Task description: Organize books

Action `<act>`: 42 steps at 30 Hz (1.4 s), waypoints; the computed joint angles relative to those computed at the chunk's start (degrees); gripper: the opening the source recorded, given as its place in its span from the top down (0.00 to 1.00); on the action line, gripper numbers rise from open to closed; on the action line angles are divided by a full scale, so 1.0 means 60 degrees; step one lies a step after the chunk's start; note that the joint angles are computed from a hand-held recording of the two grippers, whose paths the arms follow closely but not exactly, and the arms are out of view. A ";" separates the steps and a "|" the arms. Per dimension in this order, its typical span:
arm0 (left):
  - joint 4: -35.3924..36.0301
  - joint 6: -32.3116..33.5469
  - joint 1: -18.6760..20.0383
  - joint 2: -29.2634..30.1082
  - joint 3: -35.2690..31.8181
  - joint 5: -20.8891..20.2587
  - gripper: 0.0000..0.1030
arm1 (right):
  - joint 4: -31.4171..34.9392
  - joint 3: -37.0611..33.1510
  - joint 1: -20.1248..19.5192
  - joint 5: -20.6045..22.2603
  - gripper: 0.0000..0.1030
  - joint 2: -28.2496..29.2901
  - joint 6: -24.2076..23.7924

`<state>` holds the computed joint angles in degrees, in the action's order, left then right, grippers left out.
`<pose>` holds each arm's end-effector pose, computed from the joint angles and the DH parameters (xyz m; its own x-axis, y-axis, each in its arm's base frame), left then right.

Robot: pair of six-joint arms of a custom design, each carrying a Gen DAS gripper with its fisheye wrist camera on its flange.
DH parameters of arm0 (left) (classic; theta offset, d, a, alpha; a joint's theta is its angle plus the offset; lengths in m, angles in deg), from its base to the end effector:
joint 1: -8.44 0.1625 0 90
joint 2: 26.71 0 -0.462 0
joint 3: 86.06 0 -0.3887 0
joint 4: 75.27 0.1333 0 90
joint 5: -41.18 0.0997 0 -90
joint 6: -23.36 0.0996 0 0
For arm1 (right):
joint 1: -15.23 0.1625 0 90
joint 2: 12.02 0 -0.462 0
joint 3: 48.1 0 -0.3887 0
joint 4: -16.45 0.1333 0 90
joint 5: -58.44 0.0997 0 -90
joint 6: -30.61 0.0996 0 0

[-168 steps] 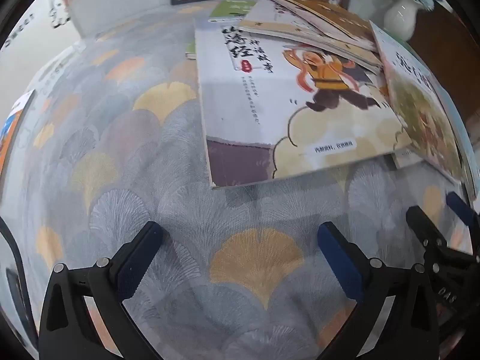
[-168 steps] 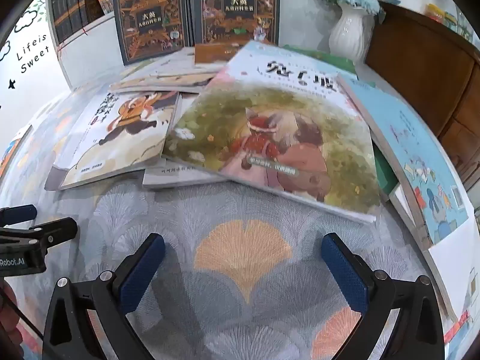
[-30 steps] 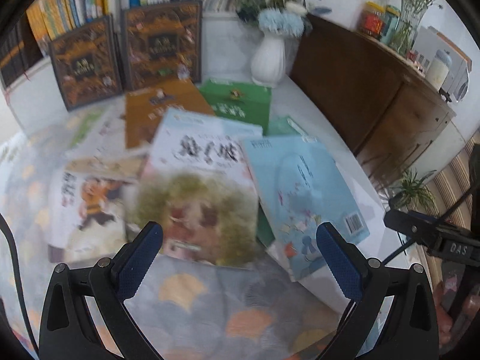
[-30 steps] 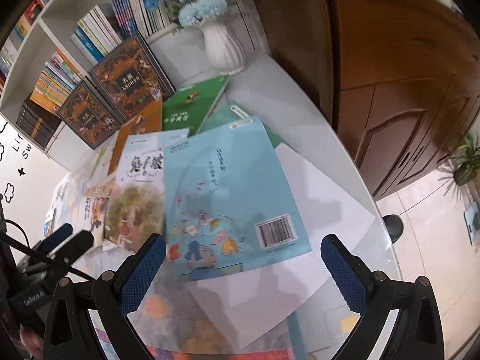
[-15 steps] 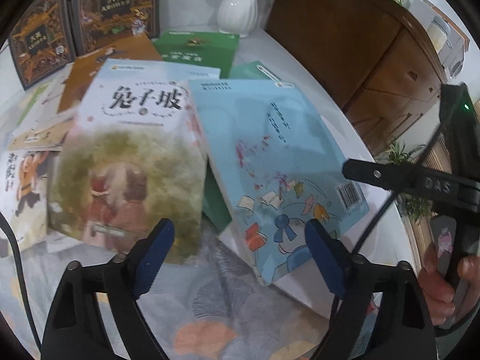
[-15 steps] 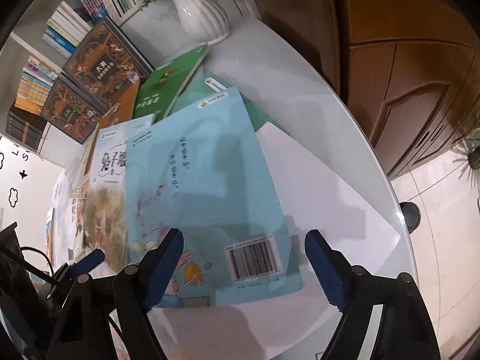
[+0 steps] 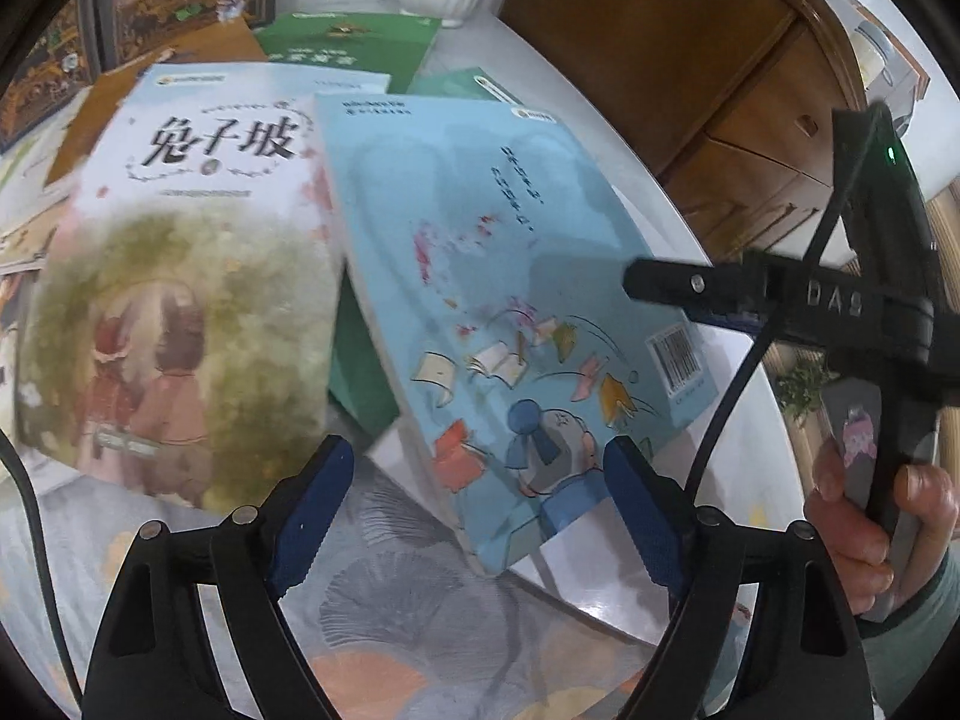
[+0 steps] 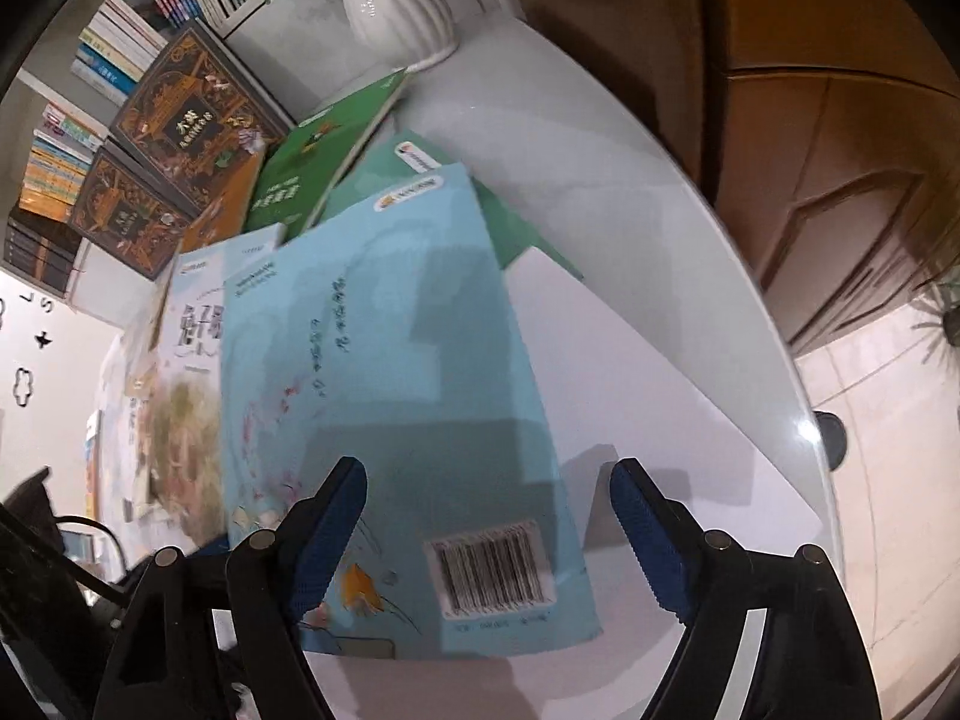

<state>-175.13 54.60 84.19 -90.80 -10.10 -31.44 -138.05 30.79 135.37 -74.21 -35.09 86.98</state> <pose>-0.0090 -0.6978 0.3996 -0.6611 0.7119 -0.2370 0.6887 0.7011 0.1848 0.4350 -0.6182 -0.0354 -0.7940 0.5563 0.2453 0.2975 0.7073 -0.6412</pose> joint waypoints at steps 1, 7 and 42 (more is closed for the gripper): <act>0.0066 -0.0005 -0.0009 0.0006 0.0005 -0.0006 0.19 | -0.0375 0.0052 -0.0055 0.0286 0.20 -0.0008 -0.0275; 0.0056 -0.0103 -0.0008 0.0033 0.0126 0.0010 0.19 | -0.1054 0.0220 -0.0173 0.0840 0.17 -0.0076 -0.0412; -0.0302 -0.0261 0.0173 0.0102 -0.0016 -0.0323 0.20 | -0.2299 0.0533 -0.0353 0.2300 0.10 -0.0292 -0.0548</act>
<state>-176.94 53.04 85.23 -90.19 -10.20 -33.38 -151.84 33.99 133.26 -60.41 -36.84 83.70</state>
